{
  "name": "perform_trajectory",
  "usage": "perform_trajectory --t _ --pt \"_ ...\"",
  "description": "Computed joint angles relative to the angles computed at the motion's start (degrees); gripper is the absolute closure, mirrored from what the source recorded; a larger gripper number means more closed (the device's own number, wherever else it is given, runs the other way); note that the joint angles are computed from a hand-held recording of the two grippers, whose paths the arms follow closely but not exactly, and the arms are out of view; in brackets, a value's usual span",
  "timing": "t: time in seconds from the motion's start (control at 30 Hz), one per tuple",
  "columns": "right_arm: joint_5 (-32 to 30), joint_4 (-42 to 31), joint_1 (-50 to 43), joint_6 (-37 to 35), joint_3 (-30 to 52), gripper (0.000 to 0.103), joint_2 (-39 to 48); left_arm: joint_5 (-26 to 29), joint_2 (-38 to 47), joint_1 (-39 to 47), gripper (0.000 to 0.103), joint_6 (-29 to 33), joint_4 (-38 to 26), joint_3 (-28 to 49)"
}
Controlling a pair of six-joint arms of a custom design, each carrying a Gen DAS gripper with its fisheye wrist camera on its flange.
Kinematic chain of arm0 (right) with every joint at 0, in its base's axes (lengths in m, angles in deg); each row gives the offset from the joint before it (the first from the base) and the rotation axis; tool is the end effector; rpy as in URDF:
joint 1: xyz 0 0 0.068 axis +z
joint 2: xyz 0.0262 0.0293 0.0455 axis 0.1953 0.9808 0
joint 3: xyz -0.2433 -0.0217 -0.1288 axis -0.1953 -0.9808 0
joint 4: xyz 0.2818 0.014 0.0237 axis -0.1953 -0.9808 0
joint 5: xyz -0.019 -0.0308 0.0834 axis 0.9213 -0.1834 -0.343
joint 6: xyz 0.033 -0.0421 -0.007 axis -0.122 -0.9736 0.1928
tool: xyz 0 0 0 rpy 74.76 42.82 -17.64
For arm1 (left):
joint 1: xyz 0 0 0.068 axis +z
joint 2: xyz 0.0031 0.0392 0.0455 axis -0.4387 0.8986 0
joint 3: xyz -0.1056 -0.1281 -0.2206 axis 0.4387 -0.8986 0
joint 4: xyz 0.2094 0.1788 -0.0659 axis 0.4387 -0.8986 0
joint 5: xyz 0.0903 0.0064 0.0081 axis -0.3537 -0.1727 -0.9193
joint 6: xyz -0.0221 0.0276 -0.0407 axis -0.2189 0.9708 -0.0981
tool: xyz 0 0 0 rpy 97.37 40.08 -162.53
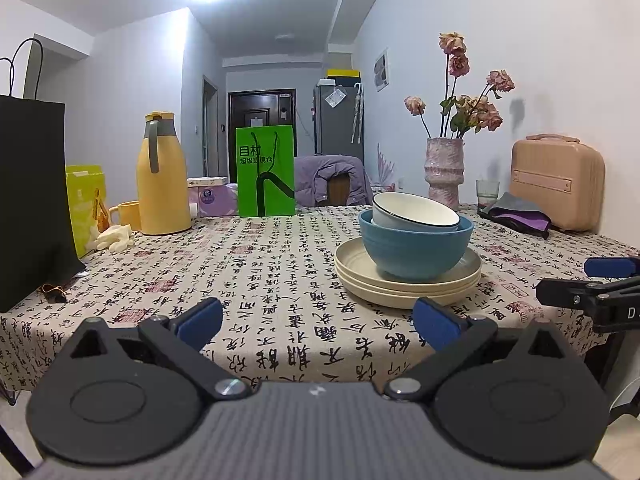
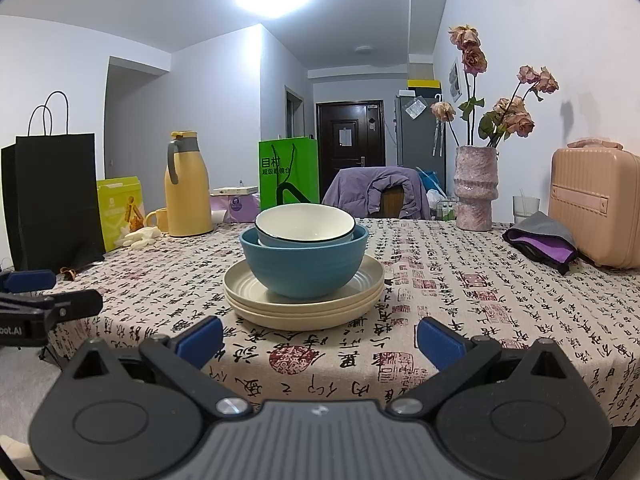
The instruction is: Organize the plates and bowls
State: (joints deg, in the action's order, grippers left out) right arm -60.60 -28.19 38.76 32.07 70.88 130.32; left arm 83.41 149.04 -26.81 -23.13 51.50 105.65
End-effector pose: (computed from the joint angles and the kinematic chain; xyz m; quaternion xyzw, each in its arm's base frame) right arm 0.3029 0.1455 0.1191 -0.0416 0.8019 0.0639 0.5925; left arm 0.2900 -0.0088 0.1210 0.0749 0.7894 -0.0371 0.6081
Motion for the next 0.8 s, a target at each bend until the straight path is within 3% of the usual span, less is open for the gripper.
perform_trajectory --t 0.8 --pt "0.07 -0.06 0.07 0.01 0.02 0.0 0.0 -0.02 -0.45 0.03 0.0 -0.2 -0.19 -0.4"
